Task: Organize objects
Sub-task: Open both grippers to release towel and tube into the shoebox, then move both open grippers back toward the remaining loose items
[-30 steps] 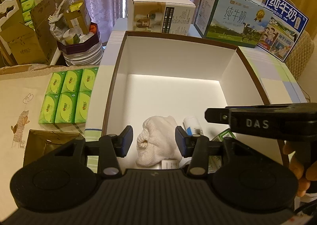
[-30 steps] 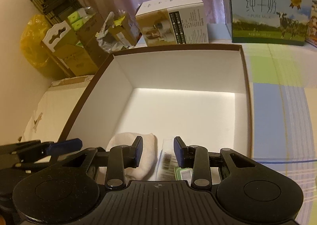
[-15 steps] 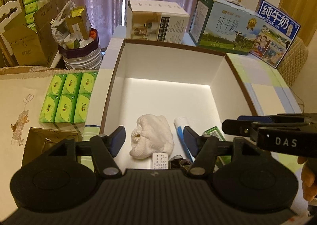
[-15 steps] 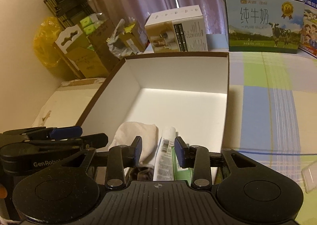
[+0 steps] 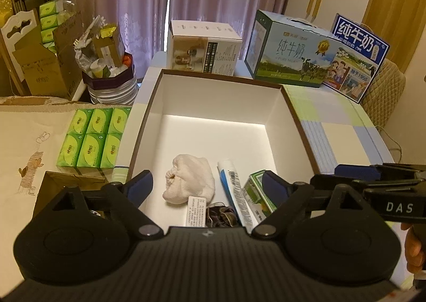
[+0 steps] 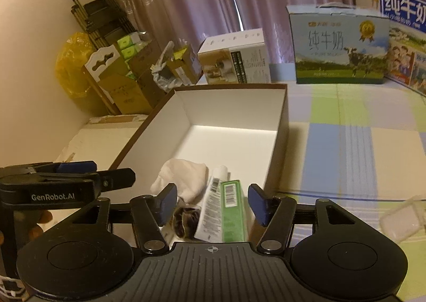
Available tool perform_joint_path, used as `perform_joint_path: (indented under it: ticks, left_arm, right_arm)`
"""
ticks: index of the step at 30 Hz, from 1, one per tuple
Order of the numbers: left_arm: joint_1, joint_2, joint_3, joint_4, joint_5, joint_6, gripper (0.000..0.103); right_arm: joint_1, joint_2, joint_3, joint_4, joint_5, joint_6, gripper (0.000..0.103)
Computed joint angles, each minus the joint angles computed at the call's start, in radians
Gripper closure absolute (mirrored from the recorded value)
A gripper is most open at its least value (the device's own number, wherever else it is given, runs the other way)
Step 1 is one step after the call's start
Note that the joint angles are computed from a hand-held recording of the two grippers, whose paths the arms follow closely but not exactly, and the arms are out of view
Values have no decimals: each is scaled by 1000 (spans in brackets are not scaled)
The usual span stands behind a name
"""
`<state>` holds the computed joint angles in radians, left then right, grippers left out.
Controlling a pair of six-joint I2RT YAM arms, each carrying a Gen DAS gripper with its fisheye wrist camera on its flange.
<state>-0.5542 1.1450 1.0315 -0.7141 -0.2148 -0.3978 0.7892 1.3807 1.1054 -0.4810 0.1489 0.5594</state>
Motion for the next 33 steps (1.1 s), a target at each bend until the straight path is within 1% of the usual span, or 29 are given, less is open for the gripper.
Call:
perform_joint_path:
  ticks: [1,4,7,9,14,18,19,22,26,33]
  left_arm:
    - [-17,-6,3,-9,-14,-11,12]
    - [-70,-18,10,-32,-57,-47,10]
    - [-125,-23,21,-58,-98,-87,6]
    - [-165,-25,26,-76,-128,-119,5]
    - [-264,-14,44,-111,-194,-198,3]
    - [-344,8,67,-147,-239,-273,2]
    - [-363,15,74,-157,-249,-291,1]
    - [-423,45,103,-192,-284,-344,1]
    - [-500,100,148,-235,-324,-418,1]
    - [-604,201,227,-265,-349,-500,1]
  right_arm:
    - [3,-16,-8,-8,2,3,44]
    - [5,-77,-49,-16,-7,16,40]
    - [15,-112,-52,-71,17,38,35]
    - [19,-128,-46,-112,31,39,34]
    - [15,-216,-95,-151,56,12,33]
    - [-6,-289,-130,-187,50,-18,33]
    - [-12,-310,-140,-196,45,-26,33]
    - [-32,-374,-170,-226,33,-49,33]
    - [-87,-477,-217,-263,-15,-96,33]
    - [-236,-652,-287,-346,-126,-188,33]
